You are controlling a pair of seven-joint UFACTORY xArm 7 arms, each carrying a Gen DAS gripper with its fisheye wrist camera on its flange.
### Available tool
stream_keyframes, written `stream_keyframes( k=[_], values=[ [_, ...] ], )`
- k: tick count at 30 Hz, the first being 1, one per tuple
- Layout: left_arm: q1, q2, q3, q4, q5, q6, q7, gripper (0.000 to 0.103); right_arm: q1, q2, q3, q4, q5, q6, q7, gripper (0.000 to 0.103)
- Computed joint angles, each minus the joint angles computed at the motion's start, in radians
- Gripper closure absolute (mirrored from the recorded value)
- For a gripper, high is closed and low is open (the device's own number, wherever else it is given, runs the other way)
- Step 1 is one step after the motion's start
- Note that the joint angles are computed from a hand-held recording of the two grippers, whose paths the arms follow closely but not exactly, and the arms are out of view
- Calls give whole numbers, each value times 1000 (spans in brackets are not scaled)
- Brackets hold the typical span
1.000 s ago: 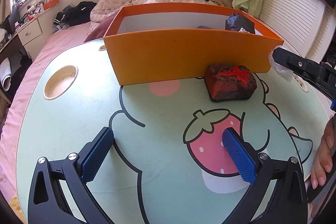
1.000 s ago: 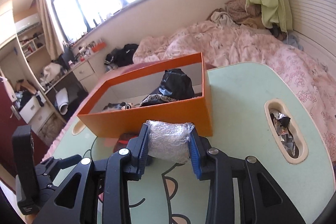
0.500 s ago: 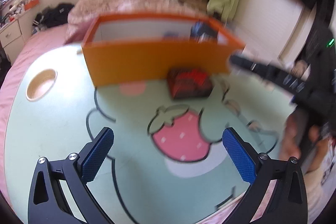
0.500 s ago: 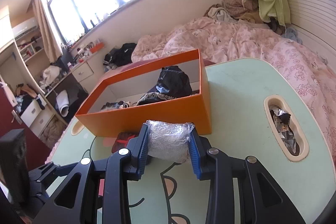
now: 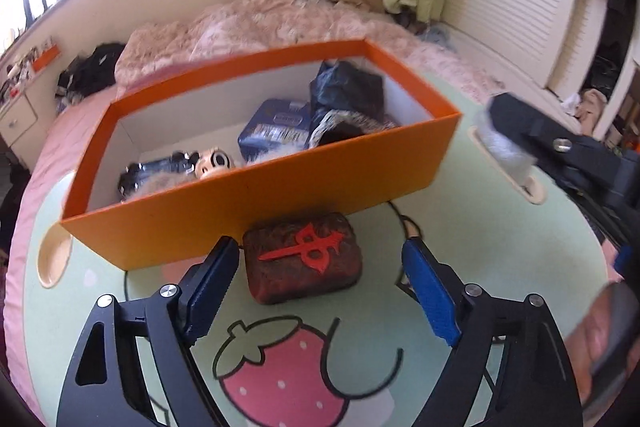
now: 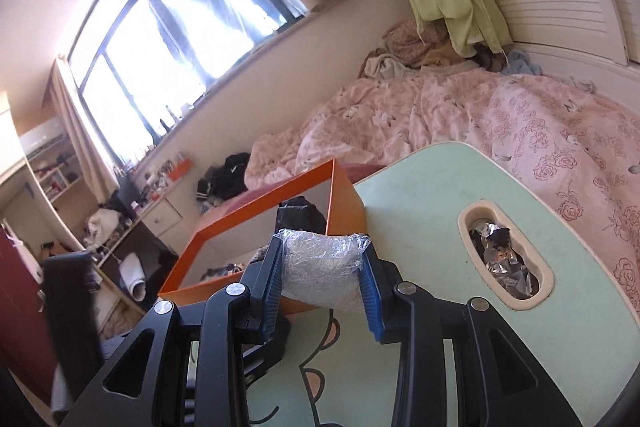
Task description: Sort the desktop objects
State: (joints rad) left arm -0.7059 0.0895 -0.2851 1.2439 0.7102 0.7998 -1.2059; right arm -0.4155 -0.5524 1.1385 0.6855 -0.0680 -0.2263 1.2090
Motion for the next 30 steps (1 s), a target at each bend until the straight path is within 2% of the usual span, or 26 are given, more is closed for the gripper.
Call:
stream_keyframes(
  k=[2, 4, 6, 8, 10, 13, 14, 17, 20, 21, 22, 24, 27, 29, 30],
  values=[
    [25, 9, -11, -22, -38, -33, -2, 23, 9, 10, -7, 3, -5, 8, -5, 69],
    [7, -10, 8, -37, -4, -26, -25, 38, 12, 26, -6, 10, -12, 15, -10, 69],
    [20, -41, 10, -78, -13, -73, -44, 38, 13, 30, -5, 15, -17, 24, -14, 69],
    [32, -76, 4, -128, 28, -120, -85, 38, 13, 23, -2, 18, -22, 31, -16, 69],
    [43, -147, -17, -193, 85, -143, -147, 38, 18, 19, -4, 23, -29, 49, -17, 69],
    [79, -270, -48, -310, 102, -212, -209, 38, 15, 26, 2, 34, -47, 59, -21, 69],
    [91, -295, -58, -336, 102, -219, -222, 38, 18, 40, 2, 40, -58, 60, -29, 69],
    [125, -334, -103, -371, 81, -161, -244, 38, 61, 146, -19, 74, -105, 82, -90, 69],
    [166, -346, -138, -397, 82, -186, -286, 38, 231, 351, -135, 155, -134, 219, -215, 69],
    [174, -339, -139, -397, 65, -198, -274, 38, 233, 377, -130, 184, -180, 280, -197, 69],
    [182, -333, -137, -396, 48, -206, -261, 38, 193, 379, -93, 205, -254, 323, -146, 69],
    [189, -330, -134, -409, 3, -216, -243, 38, 112, 382, -5, 242, -330, 404, -101, 69],
    [204, -341, -153, -419, 7, -222, -256, 37, 93, 451, 33, 292, -435, 507, -59, 69],
    [209, -337, -161, -418, 4, -220, -253, 21, 81, 502, 63, 330, -549, 579, 11, 65],
    [209, -333, -163, -415, -4, -212, -249, 16, 91, 516, 59, 337, -577, 591, 20, 59]
  ],
)
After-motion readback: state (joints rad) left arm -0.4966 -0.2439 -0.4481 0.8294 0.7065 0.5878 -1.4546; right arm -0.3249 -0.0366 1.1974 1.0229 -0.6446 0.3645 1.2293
